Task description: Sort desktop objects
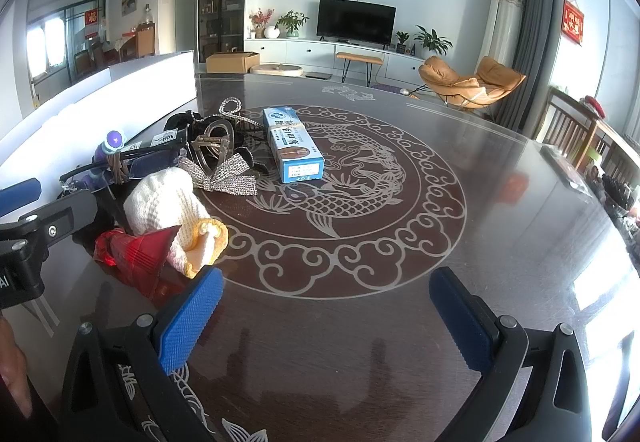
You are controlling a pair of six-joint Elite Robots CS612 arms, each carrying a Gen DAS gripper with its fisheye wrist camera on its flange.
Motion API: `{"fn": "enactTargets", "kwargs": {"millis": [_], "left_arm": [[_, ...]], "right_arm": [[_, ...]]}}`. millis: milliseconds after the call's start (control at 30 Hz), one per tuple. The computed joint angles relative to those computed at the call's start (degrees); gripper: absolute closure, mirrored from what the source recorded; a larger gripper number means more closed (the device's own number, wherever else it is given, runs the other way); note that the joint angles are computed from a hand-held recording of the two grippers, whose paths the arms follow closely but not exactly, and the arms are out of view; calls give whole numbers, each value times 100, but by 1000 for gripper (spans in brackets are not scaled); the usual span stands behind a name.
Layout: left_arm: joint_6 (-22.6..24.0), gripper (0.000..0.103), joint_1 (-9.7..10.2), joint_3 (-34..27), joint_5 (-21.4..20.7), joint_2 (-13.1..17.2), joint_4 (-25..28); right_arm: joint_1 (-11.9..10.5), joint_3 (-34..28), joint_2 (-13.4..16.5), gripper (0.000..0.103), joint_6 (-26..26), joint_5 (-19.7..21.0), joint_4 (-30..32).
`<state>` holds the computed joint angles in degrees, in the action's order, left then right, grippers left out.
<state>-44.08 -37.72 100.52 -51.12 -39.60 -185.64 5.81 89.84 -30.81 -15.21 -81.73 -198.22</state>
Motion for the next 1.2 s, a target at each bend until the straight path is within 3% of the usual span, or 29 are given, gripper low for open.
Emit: {"fn": "enactTargets", "kwargs": {"millis": [1200], "left_arm": [[8, 0, -29, -11, 19, 7, 45]], "right_arm": [[0, -5, 10, 0, 98, 16, -19]]}}
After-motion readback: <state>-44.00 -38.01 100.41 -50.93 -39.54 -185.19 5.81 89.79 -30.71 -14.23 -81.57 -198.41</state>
